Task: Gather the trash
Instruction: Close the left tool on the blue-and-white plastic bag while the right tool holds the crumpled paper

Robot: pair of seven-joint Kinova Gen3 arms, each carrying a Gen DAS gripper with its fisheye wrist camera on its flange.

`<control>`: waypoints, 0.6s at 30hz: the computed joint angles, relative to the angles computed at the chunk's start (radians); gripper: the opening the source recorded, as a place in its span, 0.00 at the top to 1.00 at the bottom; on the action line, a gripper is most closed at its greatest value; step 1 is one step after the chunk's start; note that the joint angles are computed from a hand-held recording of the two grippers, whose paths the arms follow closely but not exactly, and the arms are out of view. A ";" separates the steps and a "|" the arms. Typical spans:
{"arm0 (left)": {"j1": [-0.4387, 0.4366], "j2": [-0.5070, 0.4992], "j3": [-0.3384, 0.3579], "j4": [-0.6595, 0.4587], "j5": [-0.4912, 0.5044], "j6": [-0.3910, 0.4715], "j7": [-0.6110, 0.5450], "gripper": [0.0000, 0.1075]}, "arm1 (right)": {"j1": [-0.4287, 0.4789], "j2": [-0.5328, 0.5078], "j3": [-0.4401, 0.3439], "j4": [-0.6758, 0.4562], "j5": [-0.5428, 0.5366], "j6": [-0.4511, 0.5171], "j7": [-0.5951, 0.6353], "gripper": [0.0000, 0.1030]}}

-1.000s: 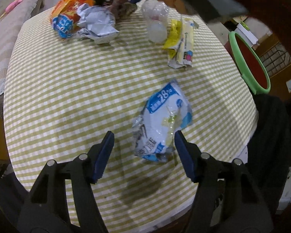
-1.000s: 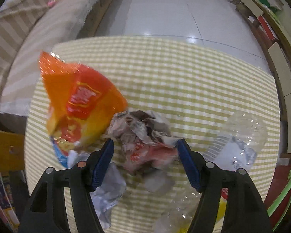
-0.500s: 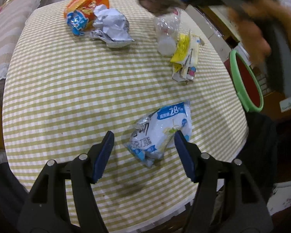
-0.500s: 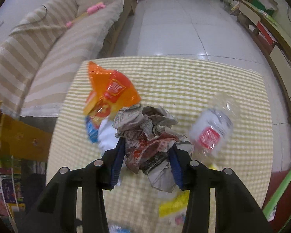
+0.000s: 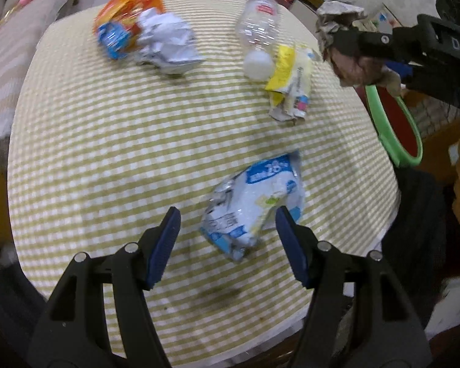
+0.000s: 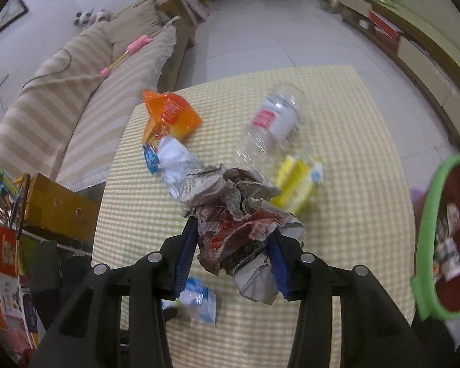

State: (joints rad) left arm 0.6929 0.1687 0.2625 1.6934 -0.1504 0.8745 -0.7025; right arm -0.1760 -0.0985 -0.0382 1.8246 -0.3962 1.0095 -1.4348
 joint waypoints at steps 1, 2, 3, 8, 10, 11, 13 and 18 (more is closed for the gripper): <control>0.003 0.016 0.006 -0.021 -0.007 0.020 -0.023 0.42 | 0.006 -0.008 0.011 0.015 -0.021 0.004 0.004 0.58; 0.009 0.040 0.011 -0.043 -0.007 0.034 -0.041 0.41 | 0.010 -0.013 0.016 0.026 -0.034 0.002 0.005 0.58; 0.011 0.064 0.019 -0.069 -0.012 0.057 -0.062 0.41 | 0.017 -0.022 0.024 0.039 -0.048 0.002 0.005 0.58; 0.043 0.102 -0.008 -0.101 0.005 0.069 -0.065 0.61 | 0.038 -0.054 0.049 0.067 -0.074 0.004 0.011 0.58; 0.041 0.108 -0.016 -0.103 0.028 0.065 -0.055 0.63 | 0.043 -0.060 0.058 0.072 -0.082 0.009 0.020 0.58; 0.045 0.107 -0.020 -0.102 0.029 0.059 -0.046 0.64 | 0.046 -0.064 0.063 0.079 -0.087 0.010 0.028 0.57; 0.060 0.102 -0.028 -0.103 0.012 0.058 -0.017 0.65 | 0.052 -0.072 0.071 0.084 -0.096 0.013 0.035 0.57; 0.047 0.028 -0.038 -0.071 -0.014 0.034 0.064 0.65 | 0.068 -0.120 0.089 0.111 -0.112 -0.003 0.038 0.58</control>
